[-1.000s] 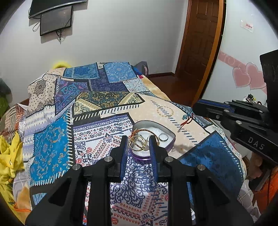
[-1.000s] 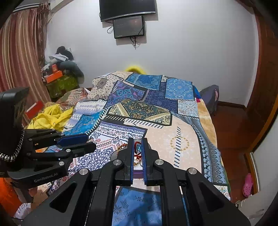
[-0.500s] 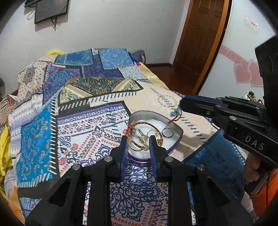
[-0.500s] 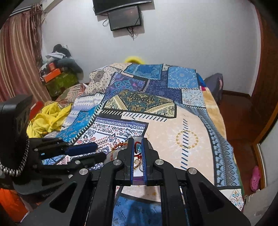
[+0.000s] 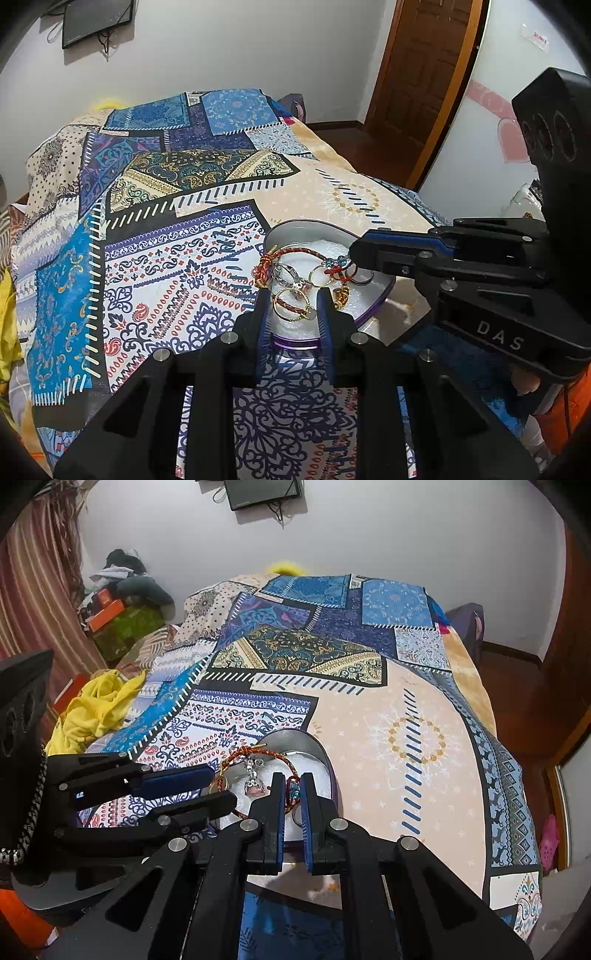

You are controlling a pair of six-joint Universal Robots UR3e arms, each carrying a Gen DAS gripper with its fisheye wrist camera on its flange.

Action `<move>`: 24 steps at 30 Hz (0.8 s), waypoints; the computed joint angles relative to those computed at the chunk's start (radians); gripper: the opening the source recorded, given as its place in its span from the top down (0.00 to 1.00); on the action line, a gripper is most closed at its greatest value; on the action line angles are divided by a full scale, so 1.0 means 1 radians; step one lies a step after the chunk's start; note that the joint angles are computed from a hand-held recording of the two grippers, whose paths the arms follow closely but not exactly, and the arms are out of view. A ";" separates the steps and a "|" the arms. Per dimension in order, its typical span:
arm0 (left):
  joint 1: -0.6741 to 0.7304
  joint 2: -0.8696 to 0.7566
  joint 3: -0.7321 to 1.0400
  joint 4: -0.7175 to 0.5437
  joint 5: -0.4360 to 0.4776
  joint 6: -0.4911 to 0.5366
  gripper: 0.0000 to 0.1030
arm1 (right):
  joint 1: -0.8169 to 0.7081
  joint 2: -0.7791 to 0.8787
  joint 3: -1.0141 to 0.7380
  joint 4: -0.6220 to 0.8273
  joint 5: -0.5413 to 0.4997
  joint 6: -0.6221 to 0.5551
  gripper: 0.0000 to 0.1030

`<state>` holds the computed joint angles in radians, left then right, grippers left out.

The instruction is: Organize jewelry

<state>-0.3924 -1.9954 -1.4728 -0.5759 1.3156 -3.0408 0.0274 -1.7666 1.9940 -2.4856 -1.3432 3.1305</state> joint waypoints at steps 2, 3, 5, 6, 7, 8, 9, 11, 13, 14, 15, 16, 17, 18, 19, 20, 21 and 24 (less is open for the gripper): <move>-0.002 0.001 0.003 -0.004 0.005 -0.001 0.78 | 0.000 -0.003 -0.005 0.017 -0.001 -0.003 0.93; -0.002 0.003 0.003 -0.007 0.007 -0.002 0.77 | 0.001 -0.006 -0.008 0.025 -0.005 -0.005 0.92; -0.002 0.008 0.002 -0.012 0.010 -0.004 0.76 | 0.008 -0.004 -0.014 0.032 -0.015 -0.002 0.91; -0.002 0.013 0.000 -0.014 0.011 -0.005 0.72 | 0.010 -0.007 -0.016 0.035 -0.018 -0.002 0.91; -0.002 0.019 -0.005 -0.015 0.013 -0.006 0.67 | 0.011 -0.018 -0.015 0.043 -0.022 -0.004 0.91; -0.004 0.026 -0.011 -0.011 0.020 -0.010 0.64 | 0.012 -0.025 -0.017 0.047 -0.026 -0.004 0.91; -0.004 0.037 -0.020 -0.006 0.027 -0.014 0.63 | 0.013 -0.028 -0.019 0.051 -0.028 -0.003 0.90; -0.003 0.054 -0.028 -0.007 0.033 -0.018 0.63 | 0.008 -0.058 -0.019 0.068 -0.029 -0.003 0.90; 0.002 0.085 -0.047 -0.001 0.035 -0.030 0.63 | 0.007 -0.080 -0.023 0.080 -0.033 0.000 0.90; 0.006 0.106 -0.058 0.000 0.036 -0.036 0.63 | 0.007 -0.099 -0.024 0.088 -0.038 0.002 0.90; 0.011 0.131 -0.070 0.001 0.036 -0.044 0.63 | 0.013 -0.103 -0.031 0.091 -0.045 0.006 0.90; 0.013 0.146 -0.076 0.002 0.038 -0.051 0.63 | 0.018 -0.128 -0.035 0.098 -0.057 0.011 0.90; 0.018 0.173 -0.087 0.006 0.039 -0.059 0.63 | 0.027 -0.146 -0.040 0.103 -0.069 0.018 0.90; 0.023 0.207 -0.102 0.009 0.042 -0.069 0.63 | 0.036 -0.165 -0.045 0.106 -0.081 0.025 0.90; 0.025 0.225 -0.106 0.009 0.045 -0.074 0.63 | 0.042 -0.182 -0.051 0.109 -0.088 0.030 0.90; 0.027 0.261 -0.119 0.015 0.053 -0.082 0.63 | 0.046 -0.202 -0.057 0.113 -0.092 0.034 0.90; 0.028 0.295 -0.132 0.022 0.059 -0.088 0.63 | 0.055 -0.234 -0.064 0.119 -0.100 0.043 0.90; 0.024 0.404 -0.165 0.039 0.081 -0.106 0.63 | 0.091 -0.298 -0.091 0.119 -0.137 0.070 0.90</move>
